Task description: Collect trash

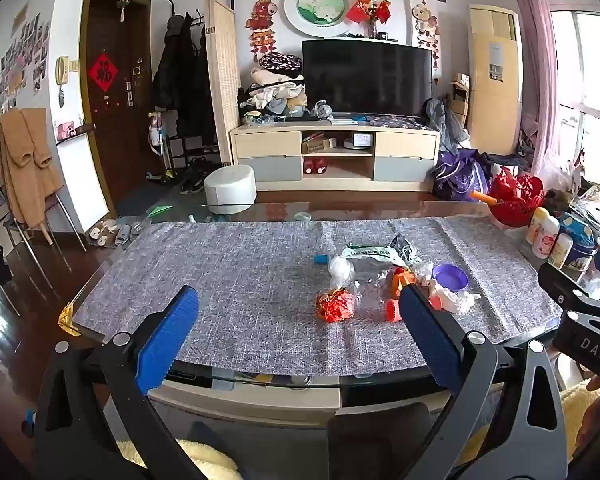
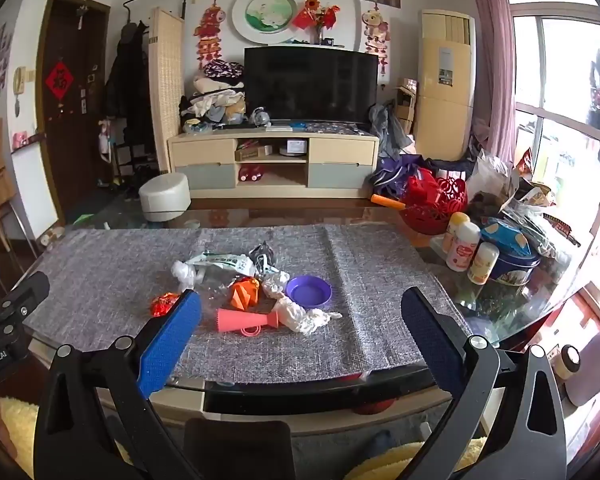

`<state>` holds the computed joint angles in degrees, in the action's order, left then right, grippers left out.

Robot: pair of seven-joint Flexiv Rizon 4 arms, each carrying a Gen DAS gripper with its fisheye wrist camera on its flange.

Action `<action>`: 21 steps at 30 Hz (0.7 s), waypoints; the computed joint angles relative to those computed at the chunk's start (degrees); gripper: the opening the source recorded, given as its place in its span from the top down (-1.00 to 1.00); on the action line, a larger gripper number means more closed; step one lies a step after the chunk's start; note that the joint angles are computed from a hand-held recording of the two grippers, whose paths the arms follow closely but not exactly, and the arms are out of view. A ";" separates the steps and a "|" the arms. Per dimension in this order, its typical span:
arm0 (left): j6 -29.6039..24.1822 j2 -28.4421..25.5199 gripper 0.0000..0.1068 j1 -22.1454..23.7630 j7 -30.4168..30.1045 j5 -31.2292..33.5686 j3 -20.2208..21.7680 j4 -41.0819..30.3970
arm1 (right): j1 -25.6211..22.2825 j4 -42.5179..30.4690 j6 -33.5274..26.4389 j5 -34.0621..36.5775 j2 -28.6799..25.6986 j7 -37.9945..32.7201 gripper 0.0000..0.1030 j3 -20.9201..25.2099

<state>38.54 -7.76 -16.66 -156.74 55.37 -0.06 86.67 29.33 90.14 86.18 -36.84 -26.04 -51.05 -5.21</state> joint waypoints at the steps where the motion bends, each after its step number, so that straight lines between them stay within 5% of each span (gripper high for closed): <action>1: 0.13 0.01 -0.78 0.03 0.01 -0.03 0.00 0.03 | -0.04 0.01 -0.06 0.03 0.03 -0.09 -0.94 0.05; 21: 1.18 0.07 -0.78 -0.53 -0.08 -0.52 0.15 -0.29 | -0.19 0.87 1.69 0.23 0.56 0.93 -0.94 -0.24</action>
<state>39.72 -7.69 -17.19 -156.82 54.85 0.09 86.38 29.15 91.01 87.87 -36.61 -25.48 -50.12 -5.45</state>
